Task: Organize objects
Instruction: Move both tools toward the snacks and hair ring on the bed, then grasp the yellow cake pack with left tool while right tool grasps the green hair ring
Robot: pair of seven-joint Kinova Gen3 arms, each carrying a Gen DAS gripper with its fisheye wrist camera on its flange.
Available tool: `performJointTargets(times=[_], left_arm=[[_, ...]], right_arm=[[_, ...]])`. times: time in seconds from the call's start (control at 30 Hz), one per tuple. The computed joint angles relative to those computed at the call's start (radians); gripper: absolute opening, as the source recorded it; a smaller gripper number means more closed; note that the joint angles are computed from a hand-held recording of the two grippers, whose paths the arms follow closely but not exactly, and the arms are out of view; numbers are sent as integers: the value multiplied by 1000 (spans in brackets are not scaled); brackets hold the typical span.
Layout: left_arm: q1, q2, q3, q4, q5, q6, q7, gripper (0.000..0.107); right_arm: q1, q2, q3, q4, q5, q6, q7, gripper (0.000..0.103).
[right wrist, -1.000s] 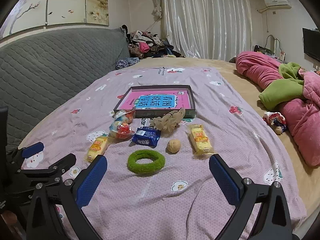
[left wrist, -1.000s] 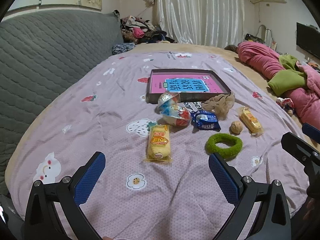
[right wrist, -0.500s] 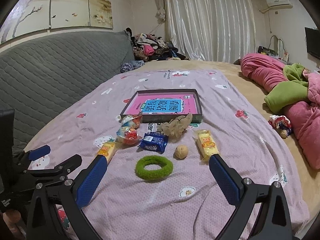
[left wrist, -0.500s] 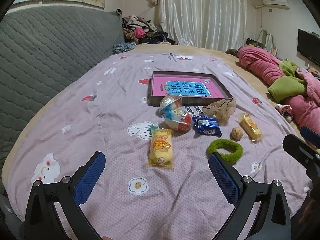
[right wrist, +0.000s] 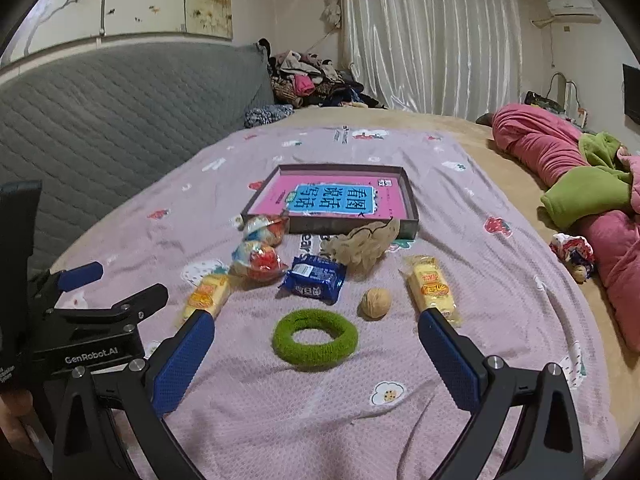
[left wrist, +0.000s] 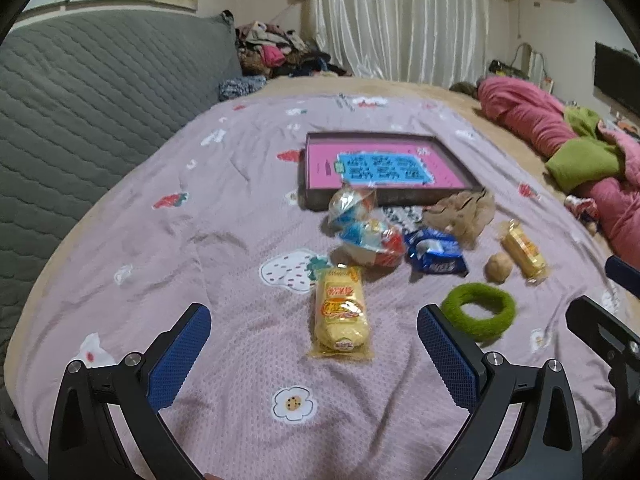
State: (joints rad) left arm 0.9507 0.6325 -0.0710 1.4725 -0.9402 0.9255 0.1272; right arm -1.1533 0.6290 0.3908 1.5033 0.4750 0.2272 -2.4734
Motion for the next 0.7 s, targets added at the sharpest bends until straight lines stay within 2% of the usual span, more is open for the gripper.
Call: performJointTargets(times=[0.17,0.3,0.7], left_arm=[[-60,26,9,-7,58,-69,-46,103],[-82,63,-5,-49,111,-69,-105,103],[-125,159,-46,-163,238,-73,-264,103]], right_arm=[[42,54,-54,-74,3,78,21,103],[113,89,-143,-131,-9,135,56,103],[191,199,-236,-282,-46,252,78,103]])
